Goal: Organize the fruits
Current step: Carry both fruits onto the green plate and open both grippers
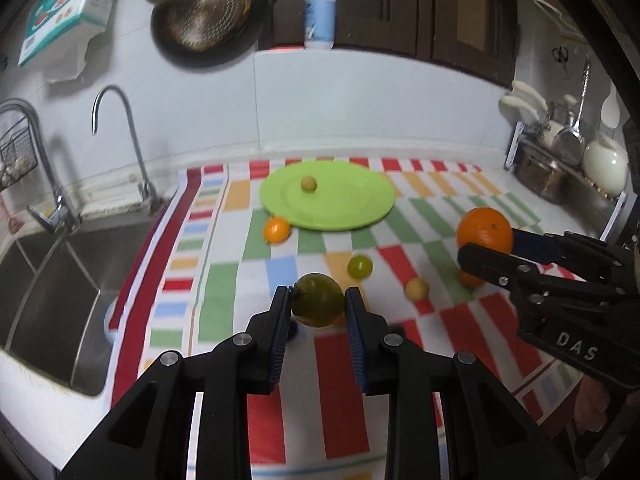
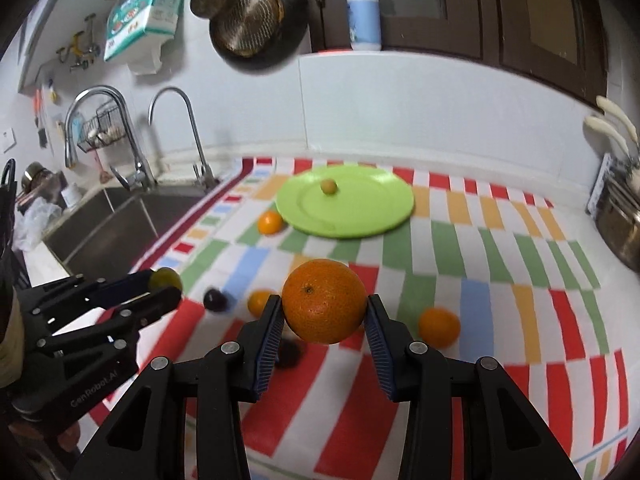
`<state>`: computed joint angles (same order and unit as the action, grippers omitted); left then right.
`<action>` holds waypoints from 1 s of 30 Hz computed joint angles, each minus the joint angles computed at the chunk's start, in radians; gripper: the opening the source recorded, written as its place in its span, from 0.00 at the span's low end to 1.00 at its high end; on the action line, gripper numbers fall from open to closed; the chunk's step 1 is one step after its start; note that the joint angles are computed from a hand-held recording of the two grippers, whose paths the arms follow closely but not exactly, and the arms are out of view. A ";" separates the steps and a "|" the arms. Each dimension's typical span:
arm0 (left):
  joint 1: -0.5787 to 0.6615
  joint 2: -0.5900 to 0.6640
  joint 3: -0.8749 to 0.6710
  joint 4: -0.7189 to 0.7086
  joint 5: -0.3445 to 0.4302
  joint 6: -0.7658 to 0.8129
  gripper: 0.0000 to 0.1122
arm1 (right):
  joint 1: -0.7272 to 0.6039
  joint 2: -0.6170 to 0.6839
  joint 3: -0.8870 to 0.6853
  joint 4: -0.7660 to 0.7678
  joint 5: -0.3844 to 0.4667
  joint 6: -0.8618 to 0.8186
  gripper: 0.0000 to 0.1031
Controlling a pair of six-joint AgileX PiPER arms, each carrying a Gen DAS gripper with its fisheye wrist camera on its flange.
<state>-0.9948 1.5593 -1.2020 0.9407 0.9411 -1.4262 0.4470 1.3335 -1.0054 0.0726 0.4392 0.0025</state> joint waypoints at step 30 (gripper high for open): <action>0.491 0.383 -0.646 -0.627 -0.188 0.922 0.25 | -0.085 0.596 -0.792 0.050 0.241 -0.009 0.41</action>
<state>-0.5034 1.9427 -1.8484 0.3140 0.7527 -0.5044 0.3618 1.9299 -1.7979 0.1221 0.6806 -0.0064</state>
